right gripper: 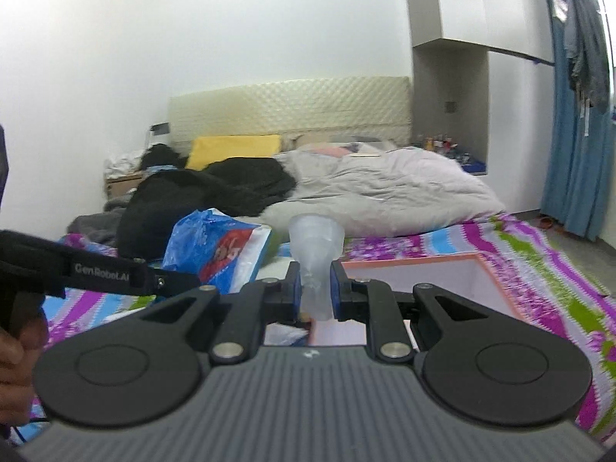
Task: Organize soft objects
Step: 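Lower the blue bag into the pink box with the left gripper while right lowers the cup in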
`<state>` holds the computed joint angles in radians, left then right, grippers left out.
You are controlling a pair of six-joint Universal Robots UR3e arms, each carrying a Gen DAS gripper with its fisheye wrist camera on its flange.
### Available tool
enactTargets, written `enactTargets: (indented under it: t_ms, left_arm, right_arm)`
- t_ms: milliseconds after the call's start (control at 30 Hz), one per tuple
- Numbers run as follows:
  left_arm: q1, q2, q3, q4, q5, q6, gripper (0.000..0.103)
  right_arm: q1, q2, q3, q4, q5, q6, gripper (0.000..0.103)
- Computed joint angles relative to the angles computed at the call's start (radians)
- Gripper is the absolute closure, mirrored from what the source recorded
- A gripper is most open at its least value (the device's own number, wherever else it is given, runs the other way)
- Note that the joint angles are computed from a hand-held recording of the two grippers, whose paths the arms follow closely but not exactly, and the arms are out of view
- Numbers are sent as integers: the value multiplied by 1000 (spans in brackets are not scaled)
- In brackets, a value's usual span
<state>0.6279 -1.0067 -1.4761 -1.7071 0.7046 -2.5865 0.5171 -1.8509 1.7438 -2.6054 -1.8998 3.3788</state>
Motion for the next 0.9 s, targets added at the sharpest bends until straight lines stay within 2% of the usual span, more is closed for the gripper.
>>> enactTargets:
  t_ms: [67, 133, 200, 267, 400, 533, 833, 900]
  left_arm:
    - [-138, -62, -37, 201, 70, -150, 95]
    - [-260, -131, -64, 367, 141, -257, 95]
    - [-370, -212, -66, 479, 218, -333, 95]
    - [-458, -288, -57, 541, 270, -387, 95]
    - [-599, -419, -33, 614, 367, -447, 95]
    - [-686, -532, 9, 639, 428, -464, 95]
    - [-745, -658, 55, 639, 494, -459, 95]
    - [-750, -649, 41, 666, 505, -453, 94]
  right_arm:
    - [-69, -33, 24, 30, 24, -10, 84]
    - [-137, -70, 64, 50, 59, -19, 84]
    - [-215, -104, 110, 69, 98, -34, 84]
    - [-286, -126, 152, 91, 133, -49, 84]
    - [-418, -156, 218, 134, 229, -69, 84]
    - [-441, -117, 269, 145, 232, -84, 83]
    - [-493, -131, 376, 149, 284, -52, 80]
    - [-488, -128, 375, 154, 274, -43, 72]
